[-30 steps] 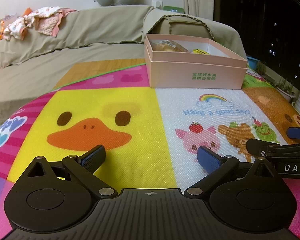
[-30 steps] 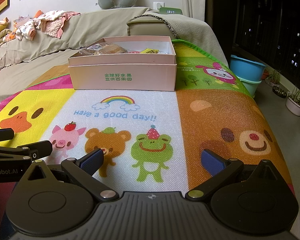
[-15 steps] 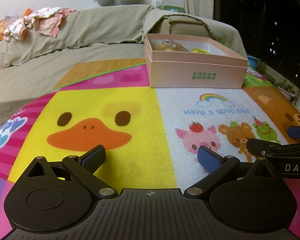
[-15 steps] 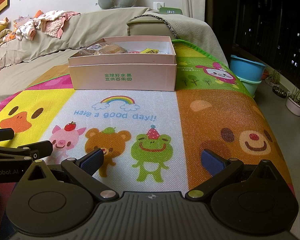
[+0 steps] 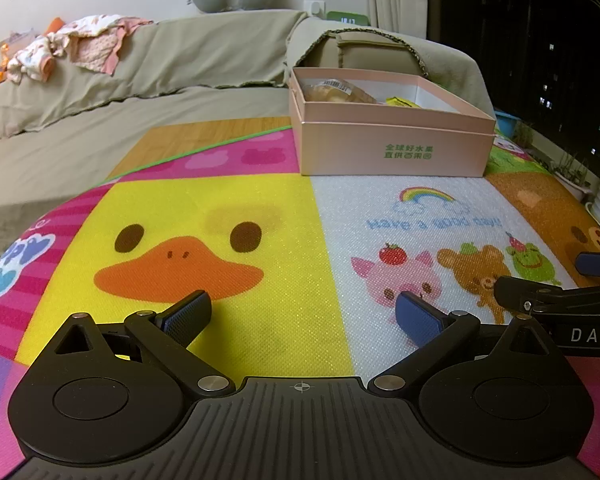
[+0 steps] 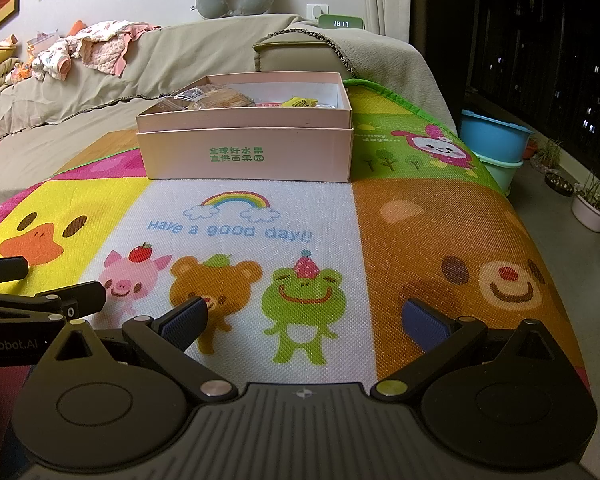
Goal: Organize objects
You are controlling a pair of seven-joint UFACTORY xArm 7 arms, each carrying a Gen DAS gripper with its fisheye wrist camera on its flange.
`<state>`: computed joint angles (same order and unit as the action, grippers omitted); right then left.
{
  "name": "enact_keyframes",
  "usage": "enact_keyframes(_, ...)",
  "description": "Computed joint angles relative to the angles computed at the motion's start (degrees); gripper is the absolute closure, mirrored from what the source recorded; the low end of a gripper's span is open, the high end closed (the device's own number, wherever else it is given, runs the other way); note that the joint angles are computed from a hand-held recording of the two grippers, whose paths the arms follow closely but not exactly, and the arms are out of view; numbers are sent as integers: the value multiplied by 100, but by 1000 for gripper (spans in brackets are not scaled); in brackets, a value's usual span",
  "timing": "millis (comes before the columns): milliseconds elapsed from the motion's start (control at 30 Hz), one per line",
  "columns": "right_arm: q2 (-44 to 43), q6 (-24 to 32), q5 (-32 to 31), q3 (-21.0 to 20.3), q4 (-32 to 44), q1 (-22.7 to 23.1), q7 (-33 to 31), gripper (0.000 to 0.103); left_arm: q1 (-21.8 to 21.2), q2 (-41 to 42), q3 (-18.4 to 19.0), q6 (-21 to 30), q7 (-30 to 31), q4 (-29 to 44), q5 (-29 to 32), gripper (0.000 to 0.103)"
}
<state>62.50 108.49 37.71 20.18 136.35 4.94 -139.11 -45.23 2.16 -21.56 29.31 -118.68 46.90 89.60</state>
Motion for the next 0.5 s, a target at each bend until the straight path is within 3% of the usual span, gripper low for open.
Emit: enact_keyframes(500, -7, -6, 0, 0, -16, -6, -4, 0, -3, 13, 11, 17, 27, 5, 15, 0)
